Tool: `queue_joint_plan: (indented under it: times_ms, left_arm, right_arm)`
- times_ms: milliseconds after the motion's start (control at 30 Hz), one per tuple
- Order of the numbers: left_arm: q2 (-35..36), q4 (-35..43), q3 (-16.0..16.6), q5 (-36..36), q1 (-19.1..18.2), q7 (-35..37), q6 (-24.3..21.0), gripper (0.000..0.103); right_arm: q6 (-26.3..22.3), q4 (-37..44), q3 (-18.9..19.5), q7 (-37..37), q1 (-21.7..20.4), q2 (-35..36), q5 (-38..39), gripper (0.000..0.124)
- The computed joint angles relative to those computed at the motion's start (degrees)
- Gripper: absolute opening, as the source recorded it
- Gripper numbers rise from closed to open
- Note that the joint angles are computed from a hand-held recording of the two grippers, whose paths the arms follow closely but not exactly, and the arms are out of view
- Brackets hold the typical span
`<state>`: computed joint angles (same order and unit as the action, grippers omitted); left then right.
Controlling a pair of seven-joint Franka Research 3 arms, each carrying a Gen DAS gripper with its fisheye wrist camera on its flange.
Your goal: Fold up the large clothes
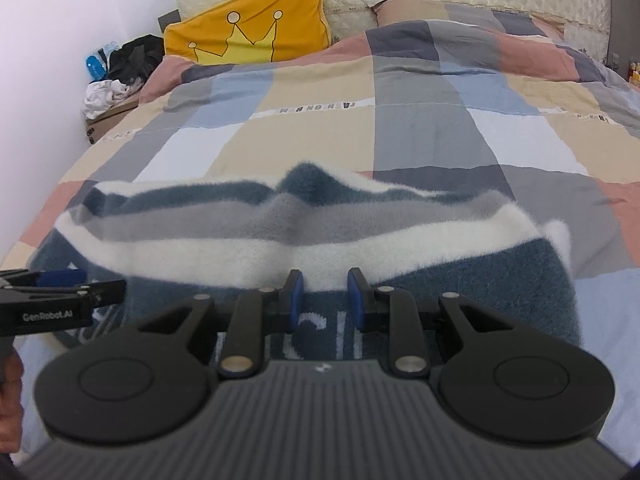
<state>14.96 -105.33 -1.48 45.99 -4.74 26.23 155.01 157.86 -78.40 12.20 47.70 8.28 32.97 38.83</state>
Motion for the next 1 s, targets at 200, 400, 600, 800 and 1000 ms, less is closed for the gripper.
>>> queue_joint_plan:
  times_ms: [200,400,600,800,1000]
  left_arm:
    - [-2.4,-2.0,-0.2,1.9,-0.6,-2.7,0.3,0.073]
    - [-7.7,-6.7,-1.3,8.6,-1.4,-11.2,-0.2,0.073]
    - [-12.2,-10.8,-4.6,11.9,-1.5,-15.9,-3.4,0.073]
    - [-14.2,-13.1,-6.8,13.1,-1.6,-18.4,-4.2,0.073]
    - [-14.2,-13.8,-7.1,12.5,-1.1,-20.6,-3.5,0.076]
  right_arm:
    - [1.6,-4.0,1.0,-0.8,-1.1,-3.3,2.9,0.028]
    - [4.0,-10.0,3.8,-7.5,-4.1,-8.3,12.8,0.029]
    - [1.8,-16.1,3.7,-16.1,-5.5,-13.6,24.7,0.03]
    - [1.4,-20.6,0.8,-21.1,-3.4,-17.6,31.1,0.03]
    - [0.2,-20.9,-2.3,-20.6,-0.9,-17.5,33.3,0.034]
